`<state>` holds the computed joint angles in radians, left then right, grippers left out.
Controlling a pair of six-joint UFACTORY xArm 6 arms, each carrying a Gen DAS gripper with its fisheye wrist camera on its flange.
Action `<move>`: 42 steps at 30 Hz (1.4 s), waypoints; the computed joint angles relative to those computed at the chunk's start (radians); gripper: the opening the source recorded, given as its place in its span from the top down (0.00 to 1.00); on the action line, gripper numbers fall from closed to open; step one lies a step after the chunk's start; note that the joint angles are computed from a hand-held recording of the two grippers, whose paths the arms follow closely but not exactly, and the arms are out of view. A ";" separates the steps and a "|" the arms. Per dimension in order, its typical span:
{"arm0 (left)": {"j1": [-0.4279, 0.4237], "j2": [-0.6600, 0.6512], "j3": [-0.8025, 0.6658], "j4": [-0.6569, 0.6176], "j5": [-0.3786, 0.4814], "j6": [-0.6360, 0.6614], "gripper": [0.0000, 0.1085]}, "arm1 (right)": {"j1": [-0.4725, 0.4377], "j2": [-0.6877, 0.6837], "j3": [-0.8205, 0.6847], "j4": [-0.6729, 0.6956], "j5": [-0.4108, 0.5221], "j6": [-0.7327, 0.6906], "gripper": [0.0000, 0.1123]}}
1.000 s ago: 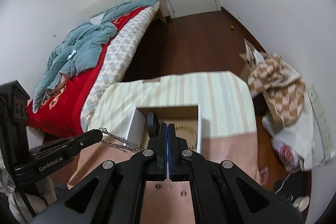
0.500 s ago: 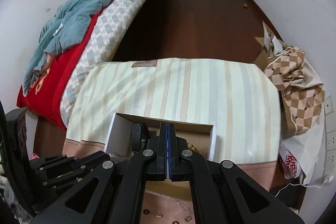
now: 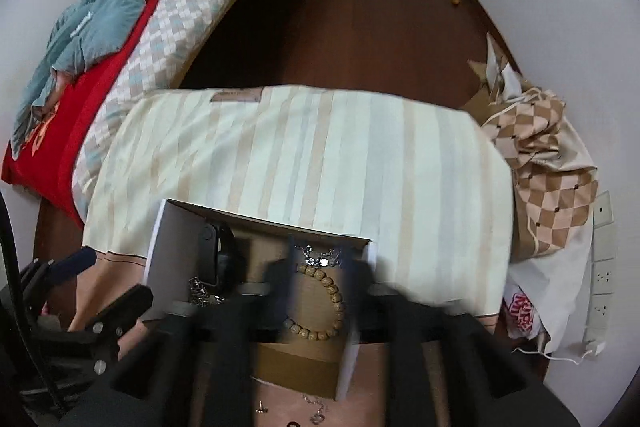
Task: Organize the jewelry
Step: 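Lower both chains into the white box and open both tools, then withdraw both tools from the box over the remaining jewelry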
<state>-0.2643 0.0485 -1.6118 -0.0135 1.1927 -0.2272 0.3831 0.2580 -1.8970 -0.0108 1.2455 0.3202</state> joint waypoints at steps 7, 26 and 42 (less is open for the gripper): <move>-0.025 -0.046 0.037 0.131 -0.014 -0.034 0.05 | 0.034 -0.137 0.146 -0.153 0.015 0.107 0.14; -0.060 -0.241 0.171 0.207 -0.011 -0.110 0.05 | 0.169 -0.370 0.349 -0.267 0.034 0.291 0.09; -0.100 -0.444 0.195 0.227 0.029 -0.132 0.05 | 0.333 -0.499 0.254 -0.425 0.147 0.380 0.09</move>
